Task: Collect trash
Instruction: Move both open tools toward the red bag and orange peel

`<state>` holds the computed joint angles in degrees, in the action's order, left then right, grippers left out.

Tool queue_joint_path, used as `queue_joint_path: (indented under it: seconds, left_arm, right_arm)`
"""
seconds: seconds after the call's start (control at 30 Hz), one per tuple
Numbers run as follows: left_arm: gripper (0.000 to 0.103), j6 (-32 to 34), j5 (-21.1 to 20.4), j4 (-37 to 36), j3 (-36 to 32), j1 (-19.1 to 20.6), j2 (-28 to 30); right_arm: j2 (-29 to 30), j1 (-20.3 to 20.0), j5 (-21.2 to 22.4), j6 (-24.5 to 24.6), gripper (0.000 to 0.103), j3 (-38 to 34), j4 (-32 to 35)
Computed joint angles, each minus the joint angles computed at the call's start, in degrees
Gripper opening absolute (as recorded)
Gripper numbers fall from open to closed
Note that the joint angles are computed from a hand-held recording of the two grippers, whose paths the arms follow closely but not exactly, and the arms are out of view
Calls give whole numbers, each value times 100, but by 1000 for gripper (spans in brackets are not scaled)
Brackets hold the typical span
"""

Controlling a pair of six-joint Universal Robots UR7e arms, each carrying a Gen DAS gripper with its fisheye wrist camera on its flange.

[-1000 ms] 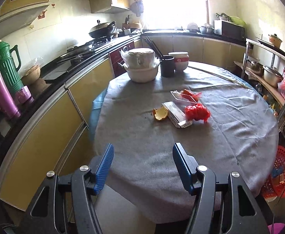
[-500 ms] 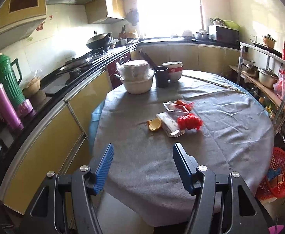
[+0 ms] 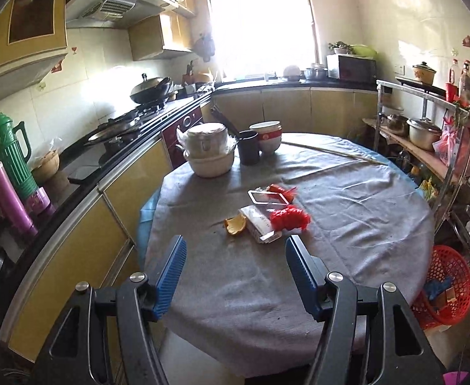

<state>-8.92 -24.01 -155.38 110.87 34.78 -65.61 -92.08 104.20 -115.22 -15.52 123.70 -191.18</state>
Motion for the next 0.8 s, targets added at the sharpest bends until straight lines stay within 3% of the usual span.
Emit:
queue_joint_path:
  seconds: [0.37,0.53,0.8]
  left_arm:
    - [69,292,-16,-260,83,-38,74]
    - [69,-79,14,195,57,177,66]
    - [69,-1043,110,1300,-92,722,31]
  right_arm:
    - [-226,-121,-45,135,68,170,-48]
    - [-26,-359,143,308,68,5,219]
    - [851,-693,447,398,68,-586,897]
